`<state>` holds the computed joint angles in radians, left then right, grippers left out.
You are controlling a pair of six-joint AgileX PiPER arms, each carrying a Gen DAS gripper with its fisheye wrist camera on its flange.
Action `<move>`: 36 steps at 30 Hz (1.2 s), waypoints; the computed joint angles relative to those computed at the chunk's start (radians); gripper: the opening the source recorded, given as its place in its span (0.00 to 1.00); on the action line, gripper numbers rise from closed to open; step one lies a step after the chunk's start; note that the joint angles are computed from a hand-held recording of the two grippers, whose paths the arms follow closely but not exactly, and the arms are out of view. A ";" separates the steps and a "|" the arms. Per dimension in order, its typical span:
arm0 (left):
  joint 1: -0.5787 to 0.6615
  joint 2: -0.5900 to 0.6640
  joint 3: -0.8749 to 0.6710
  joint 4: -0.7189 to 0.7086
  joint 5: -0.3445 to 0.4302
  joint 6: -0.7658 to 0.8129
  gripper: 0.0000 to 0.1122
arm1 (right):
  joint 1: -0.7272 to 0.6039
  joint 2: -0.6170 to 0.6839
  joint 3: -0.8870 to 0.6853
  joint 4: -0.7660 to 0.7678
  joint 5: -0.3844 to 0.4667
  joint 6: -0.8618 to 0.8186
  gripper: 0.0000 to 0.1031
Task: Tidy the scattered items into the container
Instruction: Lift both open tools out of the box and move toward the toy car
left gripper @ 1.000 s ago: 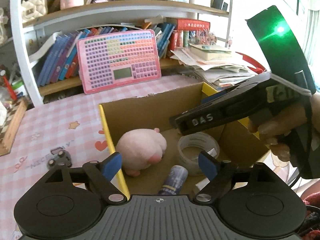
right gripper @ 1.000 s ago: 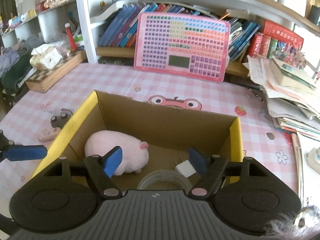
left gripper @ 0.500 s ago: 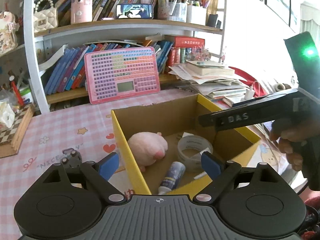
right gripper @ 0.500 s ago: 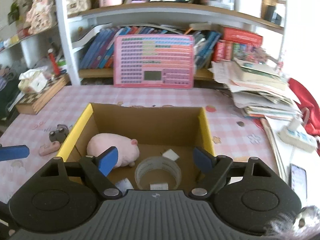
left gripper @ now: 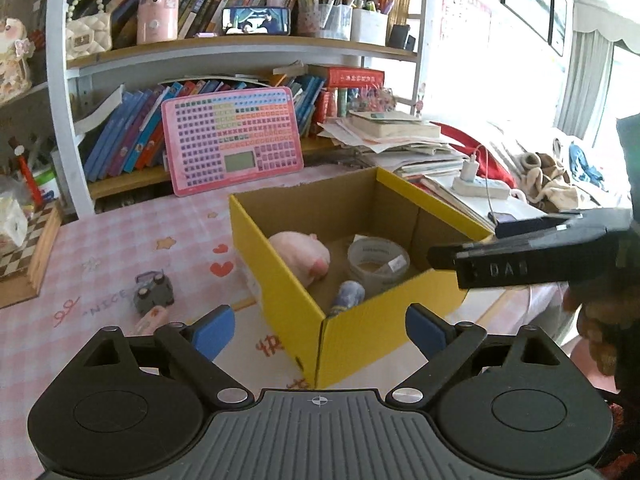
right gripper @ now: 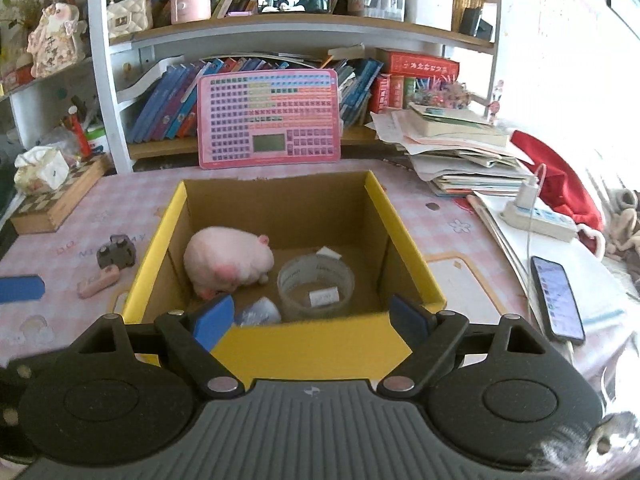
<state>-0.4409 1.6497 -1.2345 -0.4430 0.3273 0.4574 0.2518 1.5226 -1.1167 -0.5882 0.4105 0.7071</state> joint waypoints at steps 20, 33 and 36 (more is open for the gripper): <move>0.141 -0.149 0.163 -0.255 0.111 0.371 0.85 | 0.283 -0.076 0.104 -0.253 0.208 0.466 0.84; 0.265 -0.225 0.252 -0.308 0.170 0.454 0.86 | 0.414 -0.073 0.127 -0.302 0.340 0.637 0.84; 0.283 -0.236 0.265 -0.313 0.185 0.469 0.86 | 0.444 -0.063 0.118 -0.292 0.345 0.624 0.84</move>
